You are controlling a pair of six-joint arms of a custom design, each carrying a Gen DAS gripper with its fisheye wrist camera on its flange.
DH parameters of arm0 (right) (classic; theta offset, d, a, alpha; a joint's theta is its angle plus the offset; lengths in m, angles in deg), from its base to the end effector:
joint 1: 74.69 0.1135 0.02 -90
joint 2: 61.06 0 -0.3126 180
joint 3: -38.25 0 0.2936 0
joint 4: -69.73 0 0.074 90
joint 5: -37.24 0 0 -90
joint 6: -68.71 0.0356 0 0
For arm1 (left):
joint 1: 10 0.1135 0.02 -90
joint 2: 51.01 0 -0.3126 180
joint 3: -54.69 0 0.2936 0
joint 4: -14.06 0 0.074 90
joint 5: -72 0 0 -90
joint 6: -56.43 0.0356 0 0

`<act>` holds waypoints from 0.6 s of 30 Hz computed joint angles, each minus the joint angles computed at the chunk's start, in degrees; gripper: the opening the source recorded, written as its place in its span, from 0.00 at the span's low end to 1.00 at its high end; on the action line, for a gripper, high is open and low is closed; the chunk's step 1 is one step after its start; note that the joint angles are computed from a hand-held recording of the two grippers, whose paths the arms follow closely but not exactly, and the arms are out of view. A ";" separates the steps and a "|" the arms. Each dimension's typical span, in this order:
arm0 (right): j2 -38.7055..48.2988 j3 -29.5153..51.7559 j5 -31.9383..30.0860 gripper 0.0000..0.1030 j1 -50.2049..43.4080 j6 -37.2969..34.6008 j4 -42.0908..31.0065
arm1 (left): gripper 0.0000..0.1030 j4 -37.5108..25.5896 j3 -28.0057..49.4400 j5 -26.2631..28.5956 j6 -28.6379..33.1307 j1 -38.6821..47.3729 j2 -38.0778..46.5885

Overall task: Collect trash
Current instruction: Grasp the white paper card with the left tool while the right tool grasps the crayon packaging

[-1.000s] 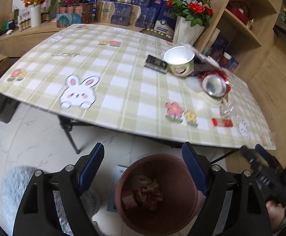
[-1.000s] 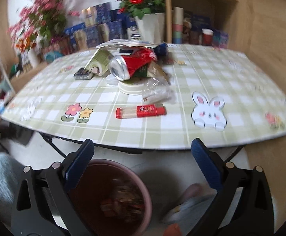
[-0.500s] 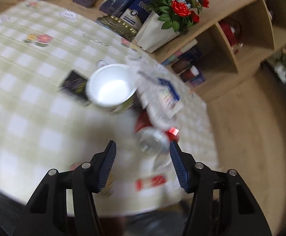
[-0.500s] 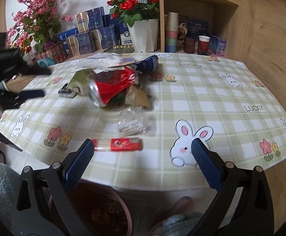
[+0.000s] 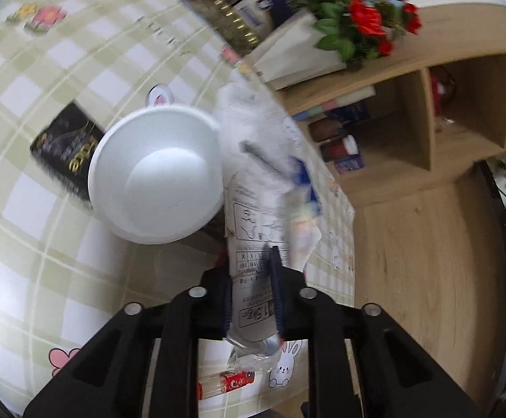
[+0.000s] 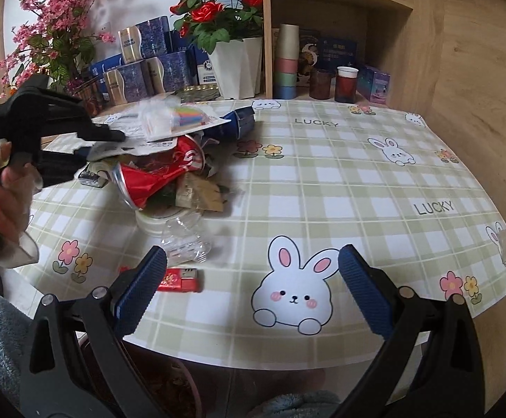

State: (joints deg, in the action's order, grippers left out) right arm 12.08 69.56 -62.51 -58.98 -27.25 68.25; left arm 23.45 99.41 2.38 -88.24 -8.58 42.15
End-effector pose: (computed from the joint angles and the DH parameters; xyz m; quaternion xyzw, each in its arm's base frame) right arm 0.2174 0.0674 0.1420 -0.2050 0.8922 0.1113 0.3868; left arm 0.3156 -0.0046 0.1383 -0.3506 0.8200 -0.3325 0.3069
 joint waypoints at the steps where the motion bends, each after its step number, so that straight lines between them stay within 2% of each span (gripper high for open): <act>1: -0.05 0.03 0.01 0.94 -0.08 -0.08 0.04 | 0.13 -1.18 -0.01 -0.40 1.27 -0.19 -1.23; 3: 0.19 0.51 0.01 0.94 -0.11 -0.16 -0.12 | 0.07 -4.76 0.18 -1.93 4.62 -0.83 -4.63; 5: 0.36 1.04 0.03 0.94 0.16 -0.03 -0.28 | 0.07 -11.13 1.02 -6.42 10.27 -2.42 -9.69; 7: 0.27 1.53 0.25 0.94 0.79 0.06 -0.37 | 0.07 -14.82 0.98 -10.02 14.00 -3.60 -13.97; 14: 1.67 4.70 4.26 0.94 7.30 -2.48 0.40 | 0.07 -23.28 -1.71 -17.60 20.43 -4.82 -28.19; 18: 6.39 9.50 7.86 0.94 12.44 -8.00 0.99 | 0.07 -27.28 -4.78 -20.06 21.03 -4.17 -36.58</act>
